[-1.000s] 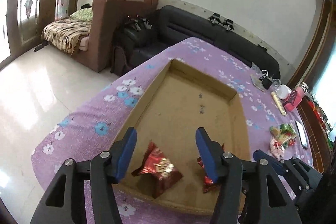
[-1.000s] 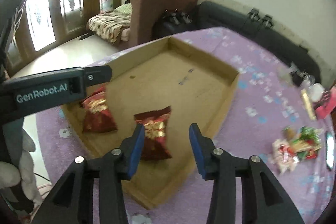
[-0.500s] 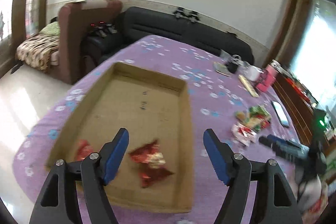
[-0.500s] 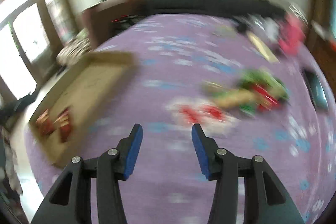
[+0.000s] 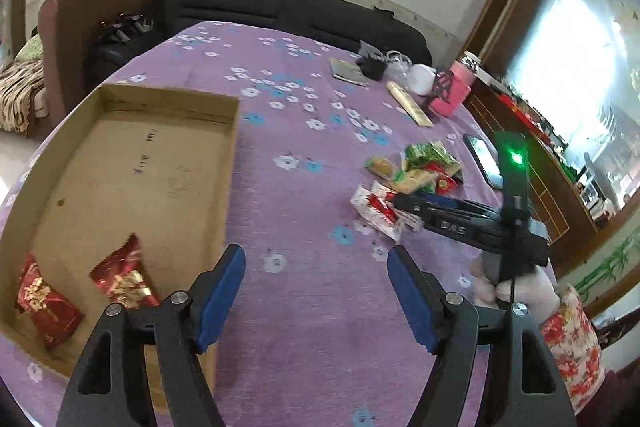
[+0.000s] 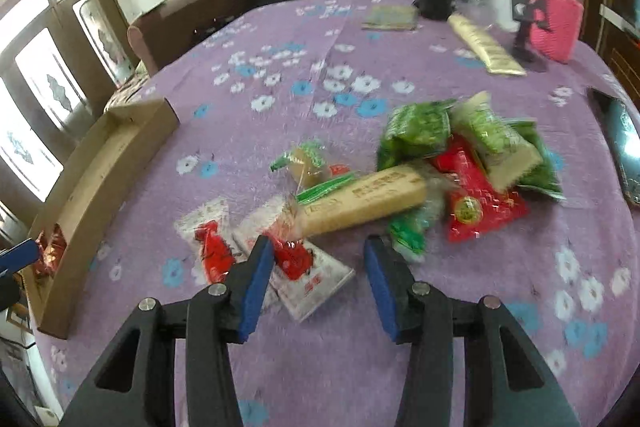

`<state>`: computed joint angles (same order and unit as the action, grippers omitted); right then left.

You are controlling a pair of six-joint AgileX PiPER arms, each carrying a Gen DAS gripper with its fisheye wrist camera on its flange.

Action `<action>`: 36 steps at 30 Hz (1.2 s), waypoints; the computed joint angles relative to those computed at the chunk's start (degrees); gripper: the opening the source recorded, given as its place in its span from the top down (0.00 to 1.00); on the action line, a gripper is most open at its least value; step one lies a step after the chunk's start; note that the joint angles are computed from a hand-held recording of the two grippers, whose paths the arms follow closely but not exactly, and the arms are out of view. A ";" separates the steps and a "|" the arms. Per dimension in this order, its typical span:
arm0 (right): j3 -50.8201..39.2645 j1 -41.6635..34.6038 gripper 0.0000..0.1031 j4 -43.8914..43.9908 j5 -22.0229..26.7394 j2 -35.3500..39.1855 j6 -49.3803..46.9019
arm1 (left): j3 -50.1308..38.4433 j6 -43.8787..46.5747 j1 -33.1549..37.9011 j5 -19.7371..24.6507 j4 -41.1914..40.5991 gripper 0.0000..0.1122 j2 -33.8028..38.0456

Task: Organize snacks
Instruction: 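Grasp a red-and-white packet with each gripper and drop both into the tray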

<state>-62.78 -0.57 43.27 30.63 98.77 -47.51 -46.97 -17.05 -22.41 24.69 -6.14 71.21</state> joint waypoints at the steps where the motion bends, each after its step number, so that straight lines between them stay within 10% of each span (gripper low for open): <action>1: -0.24 0.19 0.62 -0.25 1.16 -0.06 0.11 | -0.42 -0.96 -0.85 -0.03 0.96 0.32 0.42; 5: 1.59 2.34 0.69 -1.76 3.81 -2.14 -0.54 | -2.48 -2.31 -3.28 -0.63 2.80 0.32 3.38; 14: 3.23 8.05 0.70 -7.65 -7.47 -2.10 6.15 | -8.20 -7.65 -7.05 0.25 9.45 0.32 11.97; 20: 3.38 1.32 1.00 0.06 0.02 -4.20 1.56 | -14.51 -6.87 -7.44 1.39 9.66 0.32 20.22; 28: 6.04 -4.43 1.00 2.93 4.33 -8.11 -3.04 | -24.95 -7.81 -8.84 2.20 13.84 0.32 32.17; 31: 5.93 -3.93 0.99 2.58 3.93 -7.14 -2.76 | -25.85 -3.17 -7.50 3.10 9.17 0.78 32.36; 36: 3.53 -0.57 0.69 -0.66 2.65 -4.45 0.61 | -21.22 3.31 -4.48 1.84 1.66 0.78 28.84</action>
